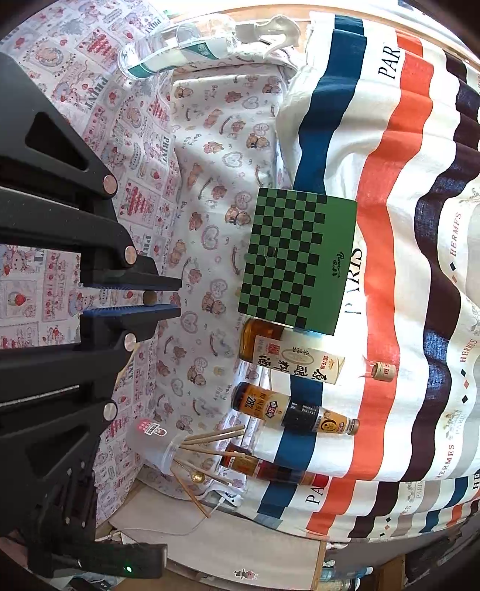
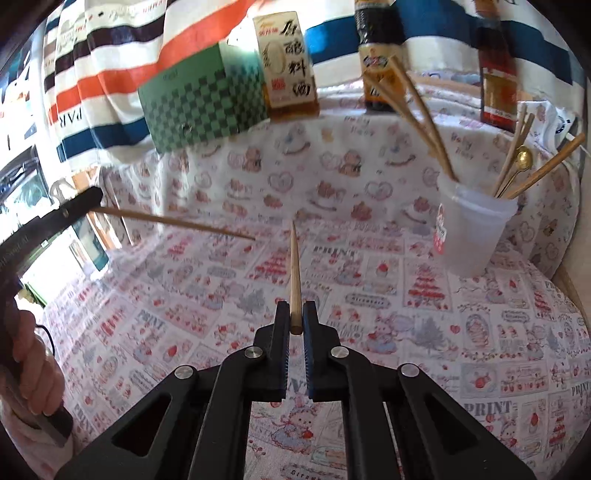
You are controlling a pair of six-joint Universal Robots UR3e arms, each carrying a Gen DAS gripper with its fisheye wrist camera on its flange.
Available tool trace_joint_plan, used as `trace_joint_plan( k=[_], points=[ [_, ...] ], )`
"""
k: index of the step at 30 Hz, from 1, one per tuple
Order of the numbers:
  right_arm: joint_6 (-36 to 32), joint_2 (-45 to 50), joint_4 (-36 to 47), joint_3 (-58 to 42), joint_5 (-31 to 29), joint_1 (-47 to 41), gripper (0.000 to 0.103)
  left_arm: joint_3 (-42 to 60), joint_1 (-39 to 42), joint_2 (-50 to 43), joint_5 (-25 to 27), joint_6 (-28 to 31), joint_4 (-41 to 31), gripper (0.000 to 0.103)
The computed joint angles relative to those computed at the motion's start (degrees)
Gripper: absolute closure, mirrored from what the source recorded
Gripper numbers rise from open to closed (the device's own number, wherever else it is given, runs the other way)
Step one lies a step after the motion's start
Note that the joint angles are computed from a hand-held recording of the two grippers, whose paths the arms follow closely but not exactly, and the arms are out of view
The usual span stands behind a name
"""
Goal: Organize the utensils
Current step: 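Carry both held chopsticks upright toward the clear cup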
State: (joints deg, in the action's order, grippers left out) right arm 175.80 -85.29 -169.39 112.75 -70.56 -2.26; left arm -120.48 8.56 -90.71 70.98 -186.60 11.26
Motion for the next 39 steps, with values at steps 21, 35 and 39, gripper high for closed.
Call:
trace_joint_plan(
  k=[21, 35, 39],
  points=[
    [12.12, -16.71, -35.06, 20.87, 14.09, -13.73, 0.095, -2.33, 1.49, 2.10, -2.00, -1.15, 3.63, 0.097],
    [14.21, -20.32, -30.10, 20.69, 20.65, -19.38, 0.095, -3.25, 0.13, 3.26, -4.58, 3.53, 5.51, 0.097],
    [15.96, -20.83, -29.77, 20.88, 22.82, -21.65, 0.095, -4.06, 0.90, 3.82, -5.71, 2.59, 6.67, 0.097]
  ],
)
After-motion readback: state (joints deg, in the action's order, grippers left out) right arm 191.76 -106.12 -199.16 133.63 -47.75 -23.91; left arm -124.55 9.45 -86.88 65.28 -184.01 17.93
